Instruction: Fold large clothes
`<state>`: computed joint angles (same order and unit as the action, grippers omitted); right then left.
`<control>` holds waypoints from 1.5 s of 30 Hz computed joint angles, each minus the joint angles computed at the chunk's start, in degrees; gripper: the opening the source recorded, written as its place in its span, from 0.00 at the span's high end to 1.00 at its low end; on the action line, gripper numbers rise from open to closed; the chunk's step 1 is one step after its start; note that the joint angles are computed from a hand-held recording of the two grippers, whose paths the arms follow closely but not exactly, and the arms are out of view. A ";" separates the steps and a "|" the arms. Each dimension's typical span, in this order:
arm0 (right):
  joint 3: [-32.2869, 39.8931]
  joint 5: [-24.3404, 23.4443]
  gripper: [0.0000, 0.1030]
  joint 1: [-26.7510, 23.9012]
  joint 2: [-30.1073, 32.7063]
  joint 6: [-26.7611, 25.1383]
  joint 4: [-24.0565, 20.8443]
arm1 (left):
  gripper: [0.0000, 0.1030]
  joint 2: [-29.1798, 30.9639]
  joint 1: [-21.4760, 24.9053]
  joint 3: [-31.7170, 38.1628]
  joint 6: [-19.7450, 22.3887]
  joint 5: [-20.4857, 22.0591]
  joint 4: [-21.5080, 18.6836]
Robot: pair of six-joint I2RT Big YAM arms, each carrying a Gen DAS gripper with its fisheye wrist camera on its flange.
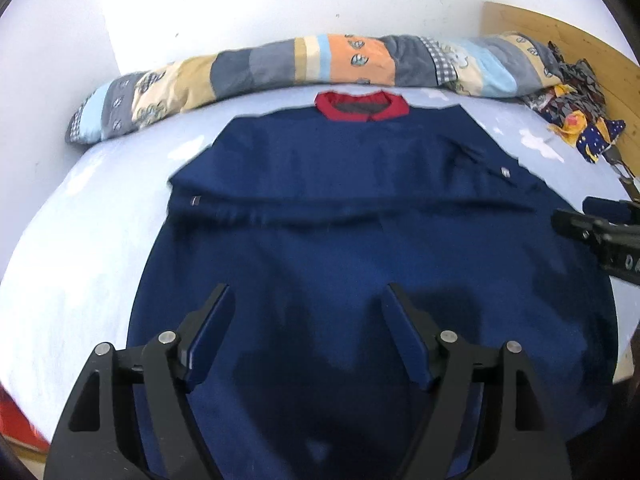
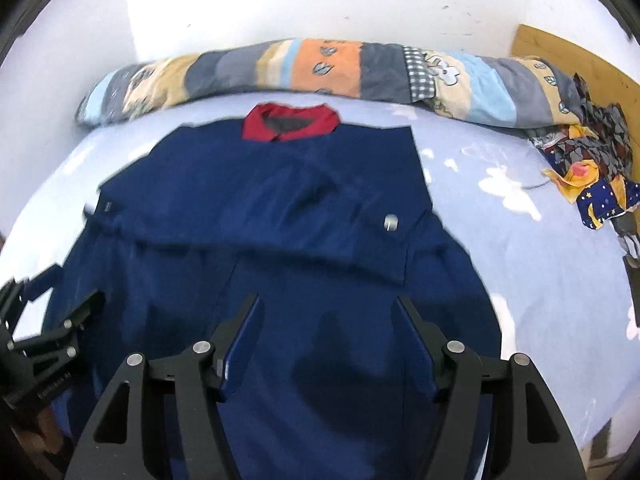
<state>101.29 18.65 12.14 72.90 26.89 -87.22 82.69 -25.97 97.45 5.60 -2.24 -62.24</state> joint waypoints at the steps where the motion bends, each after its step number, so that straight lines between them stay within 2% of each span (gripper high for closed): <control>1: -1.10 0.62 0.34 1.06 -0.95 0.04 -0.23 | 0.26 -1.90 0.29 -2.47 -0.26 -0.30 0.77; 5: -5.74 4.42 0.34 5.84 -4.85 2.34 -1.46 | 0.26 -7.03 0.55 -9.26 -1.10 -1.10 2.49; 11: -11.38 4.24 0.34 10.39 -7.99 8.62 -4.10 | 0.26 -13.00 -0.62 -17.48 -1.20 -2.60 3.20; 16: -14.09 3.90 0.34 11.90 -8.52 11.13 -5.75 | 0.26 -13.15 -0.66 -19.90 -1.77 -2.62 1.90; 21: -15.58 6.70 0.34 14.10 -7.67 11.26 -7.28 | 0.18 -12.64 -0.71 -20.13 -3.26 -1.93 2.28; 23: -15.73 8.01 0.31 14.98 -7.28 11.44 -7.48 | 0.15 -13.19 -0.90 -21.39 -3.63 -2.40 3.57; 27: -16.44 8.63 0.25 15.09 -7.29 12.63 -7.40 | 0.11 -14.52 -1.27 -23.65 -4.01 -3.17 6.06; 30: -17.79 7.29 0.21 14.33 -8.33 14.32 -6.10 | 0.01 -14.43 -0.94 -24.00 -4.76 -2.89 6.20; 35: -19.41 5.69 0.09 12.86 -9.75 16.12 -4.68 | 0.00 -14.63 -0.75 -24.71 -5.36 -2.84 7.29; 41: -20.45 5.70 0.02 13.02 -10.31 18.15 -4.28 | 0.00 -15.00 -0.89 -25.48 -5.84 -3.40 8.60; 45: -21.70 2.70 0.00 11.49 -11.61 19.79 -2.63 | 0.00 -14.87 -0.97 -25.33 -5.88 -3.51 8.36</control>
